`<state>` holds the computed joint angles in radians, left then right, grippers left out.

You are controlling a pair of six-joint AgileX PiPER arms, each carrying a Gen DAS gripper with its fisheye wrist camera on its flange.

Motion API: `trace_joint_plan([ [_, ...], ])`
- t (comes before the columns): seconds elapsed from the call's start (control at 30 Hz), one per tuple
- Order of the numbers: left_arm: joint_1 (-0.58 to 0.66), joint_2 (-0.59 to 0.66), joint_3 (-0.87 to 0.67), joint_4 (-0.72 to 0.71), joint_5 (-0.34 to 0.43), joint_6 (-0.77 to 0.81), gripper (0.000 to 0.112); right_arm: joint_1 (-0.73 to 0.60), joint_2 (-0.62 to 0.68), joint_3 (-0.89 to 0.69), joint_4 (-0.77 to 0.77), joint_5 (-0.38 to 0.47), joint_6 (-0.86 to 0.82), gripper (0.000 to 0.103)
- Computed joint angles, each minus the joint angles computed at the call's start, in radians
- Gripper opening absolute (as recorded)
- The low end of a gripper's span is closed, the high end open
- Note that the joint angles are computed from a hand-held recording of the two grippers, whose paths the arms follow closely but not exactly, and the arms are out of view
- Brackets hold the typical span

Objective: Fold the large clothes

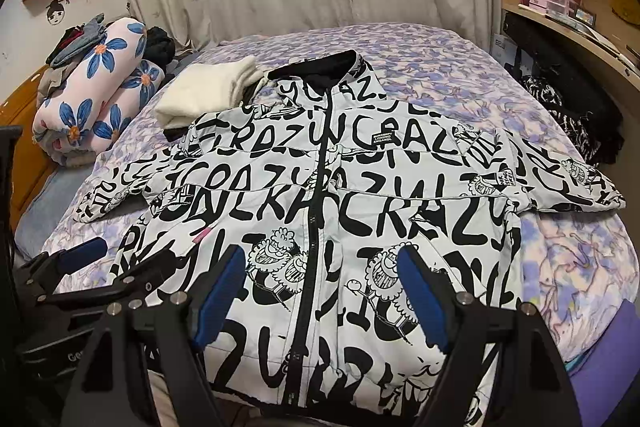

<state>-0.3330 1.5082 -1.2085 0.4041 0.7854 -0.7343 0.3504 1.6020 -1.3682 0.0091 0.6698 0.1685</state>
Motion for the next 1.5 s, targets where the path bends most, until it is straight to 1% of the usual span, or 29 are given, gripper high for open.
trace_joint_plan([
  [0.17,0.058,-0.022,0.044,-0.057,-0.040,0.069,0.092,-0.008,0.000,0.020,0.016,-0.023,-0.025,0.079],
  [0.27,0.064,-0.034,0.051,-0.066,-0.049,0.065,0.092,0.010,0.009,0.005,-0.008,-0.016,-0.001,0.079],
  [0.3,0.062,-0.034,0.048,-0.061,-0.046,0.060,0.092,0.047,0.008,0.007,-0.039,-0.015,0.046,0.079],
  [0.33,0.059,-0.032,0.043,-0.051,-0.041,0.051,0.092,0.052,0.009,0.007,-0.045,-0.018,0.053,0.079],
  [0.47,0.059,-0.034,0.034,-0.026,-0.038,0.043,0.092,0.054,0.028,-0.020,-0.033,-0.017,0.034,0.079],
  [0.67,0.098,-0.047,0.028,-0.007,-0.044,0.044,0.092,0.086,0.068,-0.075,-0.044,-0.014,0.037,0.079],
  [0.73,0.126,-0.053,0.030,-0.017,-0.057,0.067,0.092,0.104,0.088,-0.107,-0.061,-0.005,0.045,0.079],
  [0.97,0.265,-0.049,0.011,-0.124,-0.088,0.200,0.092,0.169,0.164,-0.235,-0.109,0.015,0.074,0.079],
  [1.07,0.327,-0.040,0.002,-0.154,-0.098,0.243,0.092,0.196,0.205,-0.309,-0.133,0.032,0.091,0.079],
  [1.17,0.390,-0.034,0.003,-0.177,-0.125,0.285,0.092,0.223,0.250,-0.382,-0.156,0.047,0.109,0.078],
  [1.23,0.447,-0.032,0.008,-0.236,-0.153,0.353,0.092,0.241,0.278,-0.424,-0.173,0.056,0.122,0.078],
  [1.33,0.571,-0.015,0.010,-0.431,-0.187,0.549,0.092,0.266,0.341,-0.515,-0.192,0.082,0.131,0.078],
  [1.43,0.702,0.033,0.000,-0.633,-0.185,0.739,0.092,0.295,0.417,-0.619,-0.215,0.109,0.141,0.078],
  [1.47,0.740,0.054,-0.006,-0.683,-0.177,0.786,0.092,0.304,0.442,-0.650,-0.223,0.115,0.145,0.078],
  [1.5,0.795,0.091,-0.021,-0.773,-0.157,0.870,0.092,0.309,0.462,-0.673,-0.226,0.120,0.143,0.078],
])
